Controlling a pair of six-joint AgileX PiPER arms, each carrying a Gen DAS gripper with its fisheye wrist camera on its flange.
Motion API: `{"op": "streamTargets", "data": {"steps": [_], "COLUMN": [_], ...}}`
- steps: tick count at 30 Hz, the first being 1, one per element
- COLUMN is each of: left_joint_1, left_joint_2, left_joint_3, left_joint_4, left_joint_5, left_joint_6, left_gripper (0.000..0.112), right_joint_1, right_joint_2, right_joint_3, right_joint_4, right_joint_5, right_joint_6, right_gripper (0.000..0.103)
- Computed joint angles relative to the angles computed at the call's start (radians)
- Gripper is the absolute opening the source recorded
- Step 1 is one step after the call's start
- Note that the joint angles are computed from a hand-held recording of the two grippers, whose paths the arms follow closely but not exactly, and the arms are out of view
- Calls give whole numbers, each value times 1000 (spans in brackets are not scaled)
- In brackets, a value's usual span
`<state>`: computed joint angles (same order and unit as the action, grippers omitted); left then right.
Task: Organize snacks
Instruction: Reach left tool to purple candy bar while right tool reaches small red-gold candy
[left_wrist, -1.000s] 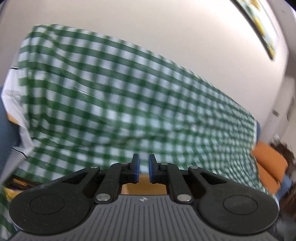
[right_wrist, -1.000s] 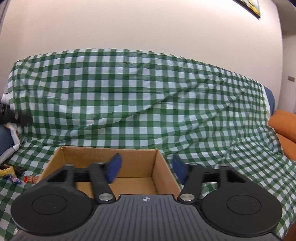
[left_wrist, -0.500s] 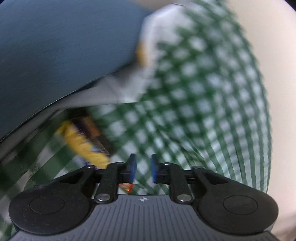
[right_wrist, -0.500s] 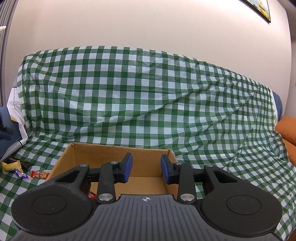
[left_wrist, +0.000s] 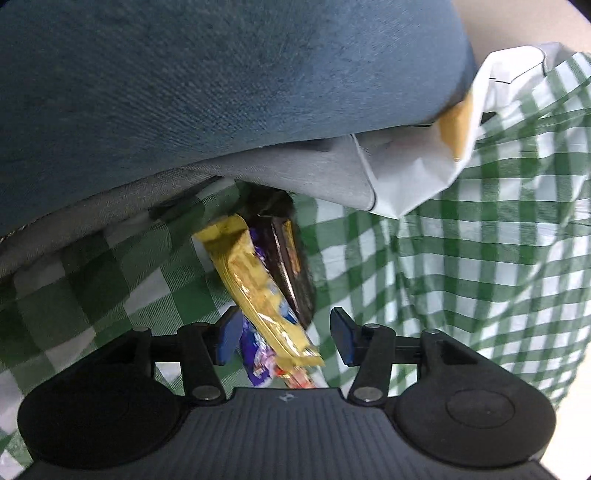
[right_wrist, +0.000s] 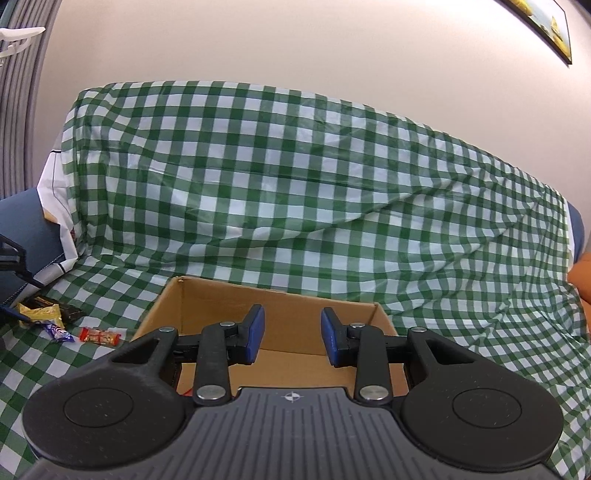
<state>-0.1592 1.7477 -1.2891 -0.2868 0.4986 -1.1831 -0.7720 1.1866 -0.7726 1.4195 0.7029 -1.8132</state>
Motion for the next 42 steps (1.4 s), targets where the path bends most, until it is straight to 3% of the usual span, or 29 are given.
{"op": "streamTargets", "data": {"steps": [1,4,6,8,14,18,22,26,30,34,36,39,42], "left_joint_1": [-10,-14,-12,-20,-41,-58,-66,-58,-37,-17,-6,-10,-13], "left_joint_2": [9,28,34,19,-34,-74,-90,-80,-75,-69,-68,-68,-60], "left_joint_3": [-16,-40,-43,-43,-54,-52,-57,-58,-37,-26,-17,-23,-31], "left_joint_4": [51,75,43,100,227,286,310,300,226,186,145,155,167], "left_joint_5": [14,34,39,49,94,133,172,213,220,245,233,239,246], "left_joint_6": [-41,-40,6,-28,-119,-190,-224,-232,-198,-198,-168,-164,-178], "left_gripper": [53,31,5,0,0,0,0,0,0,2,13,15,15], "right_joint_1": [6,26,37,42,59,166,377,586,705,774,798,822,852], "right_joint_2": [-3,-8,-10,-10,23,54,105,221,380,510,599,713,795], "right_joint_3": [2,7,9,8,-42,-150,-268,-395,-523,-604,-669,-759,-834], "right_joint_4": [-2,-6,-12,-21,-128,-307,-448,-605,-705,-816,-835,-866,-933], "right_joint_5": [-3,-19,-27,-29,29,87,89,61,71,40,58,93,100], "right_joint_6": [1,-9,-17,-22,68,408,775,1119,1409,1636,1729,1866,1980], "right_gripper": [35,36,36,36,36,31,25,26,26,28,28,42,43]}}
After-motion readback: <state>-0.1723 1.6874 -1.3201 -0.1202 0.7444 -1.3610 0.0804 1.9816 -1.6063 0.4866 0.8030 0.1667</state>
